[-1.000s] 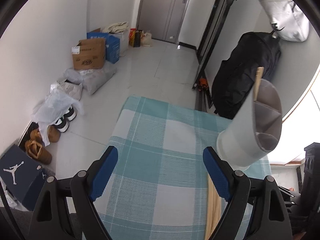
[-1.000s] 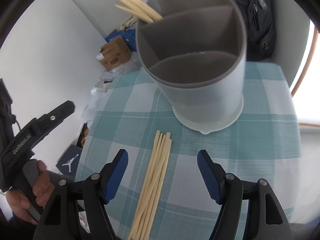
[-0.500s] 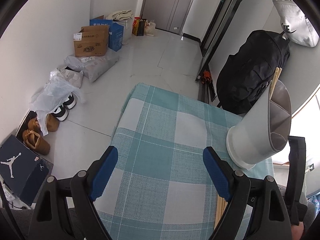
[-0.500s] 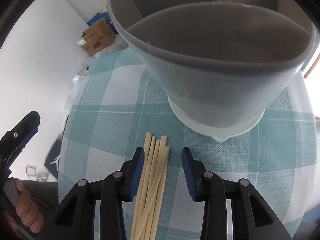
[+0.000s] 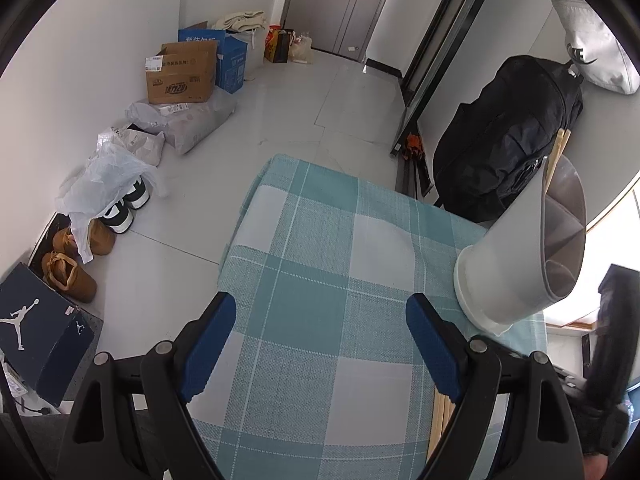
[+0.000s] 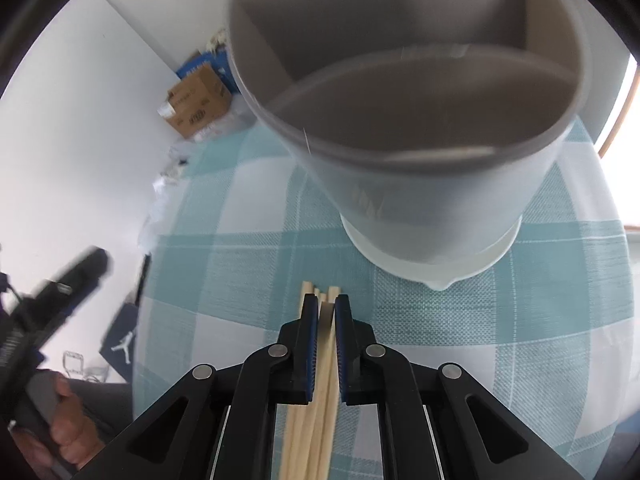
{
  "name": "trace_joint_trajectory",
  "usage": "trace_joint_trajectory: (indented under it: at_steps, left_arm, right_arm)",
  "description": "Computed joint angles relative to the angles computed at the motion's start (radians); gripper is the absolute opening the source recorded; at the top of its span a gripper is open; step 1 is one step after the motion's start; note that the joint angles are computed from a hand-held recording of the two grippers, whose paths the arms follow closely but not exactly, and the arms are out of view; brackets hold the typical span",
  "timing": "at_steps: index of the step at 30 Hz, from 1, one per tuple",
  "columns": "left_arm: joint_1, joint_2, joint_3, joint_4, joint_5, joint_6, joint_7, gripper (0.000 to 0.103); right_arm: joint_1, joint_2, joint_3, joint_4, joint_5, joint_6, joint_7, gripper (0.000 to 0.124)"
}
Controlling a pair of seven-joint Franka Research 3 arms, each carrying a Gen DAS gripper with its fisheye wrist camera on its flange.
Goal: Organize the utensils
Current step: 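Lower both tools to the chopstick bundle and close the right tool on several, then close the left tool on a chopstick while the right tool lifts its chopsticks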
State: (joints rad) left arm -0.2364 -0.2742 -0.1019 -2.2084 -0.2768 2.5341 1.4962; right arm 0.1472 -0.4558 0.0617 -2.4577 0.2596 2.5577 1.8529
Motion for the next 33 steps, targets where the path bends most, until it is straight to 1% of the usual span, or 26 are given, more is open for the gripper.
trace_joint_trajectory:
  at_steps: [2, 4, 5, 7, 9, 10, 14, 16, 19, 23, 24, 26, 30, 32, 33]
  left_arm:
    - [-0.003, 0.004, -0.003, 0.002, 0.003, -0.012, 0.005, 0.084]
    - [-0.006, 0.013, -0.008, 0.016, 0.011, -0.054, 0.013, 0.084]
    - [-0.014, 0.018, -0.007, 0.025, 0.004, -0.082, 0.034, 0.084]
    - [-0.021, 0.015, -0.017, 0.026, 0.011, -0.115, 0.069, 0.084]
    - [-0.039, 0.015, -0.024, 0.031, 0.006, -0.16, 0.123, 0.084]
    - [-0.05, 0.016, -0.023, 0.034, -0.012, -0.184, 0.154, 0.084]
    - [-0.059, 0.022, -0.041, 0.036, -0.024, -0.238, 0.184, 0.084]
    - [-0.056, 0.021, -0.061, 0.027, 0.013, -0.238, 0.167, 0.084]
    - [-0.054, 0.007, -0.079, 0.004, 0.066, -0.204, 0.136, 0.084]
    - [-0.056, 0.018, -0.087, 0.009, 0.123, -0.241, 0.098, 0.083]
    - [-0.057, 0.011, -0.09, 0.001, 0.136, -0.229, 0.093, 0.084]
    - [-0.062, 0.006, -0.091, 0.002, 0.154, -0.236, 0.092, 0.084]
    - [-0.07, 0.01, -0.091, 0.005, 0.159, -0.234, 0.077, 0.084]
    - [-0.062, 0.027, -0.106, 0.024, 0.214, -0.249, 0.046, 0.085]
    - [-0.063, 0.026, -0.109, 0.023, 0.228, -0.245, 0.041, 0.085]
  right_arm:
    - [0.008, -0.03, -0.003, -0.008, 0.02, 0.025, 0.002, 0.007]
    - [0.005, -0.078, -0.005, -0.031, 0.026, 0.052, 0.001, 0.007]
    - [0.007, -0.099, -0.009, -0.043, 0.032, 0.066, -0.006, 0.006]
    - [-0.006, -0.153, -0.005, -0.069, 0.028, 0.082, -0.005, 0.006]
    - [0.001, -0.207, -0.027, -0.099, 0.046, 0.094, -0.031, 0.006]
    - [-0.011, -0.233, -0.026, -0.112, 0.043, 0.094, -0.034, 0.006]
    - [-0.013, -0.299, -0.055, -0.151, 0.076, 0.11, -0.072, 0.006]
    - [-0.011, -0.314, -0.068, -0.156, 0.096, 0.114, -0.089, 0.006]
    - [-0.015, -0.337, -0.078, -0.178, 0.121, 0.133, -0.105, 0.006]
    - [-0.015, -0.339, -0.053, -0.199, 0.14, 0.182, -0.103, 0.006]
    - [-0.014, -0.344, -0.054, -0.203, 0.141, 0.184, -0.106, 0.006]
    - [-0.025, -0.373, -0.048, -0.218, 0.136, 0.183, -0.104, 0.006]
    - [-0.028, -0.384, -0.063, -0.228, 0.143, 0.192, -0.11, 0.006]
    - [-0.033, -0.39, -0.068, -0.231, 0.146, 0.186, -0.11, 0.006]
    - [-0.029, -0.394, -0.075, -0.233, 0.153, 0.186, -0.111, 0.006]
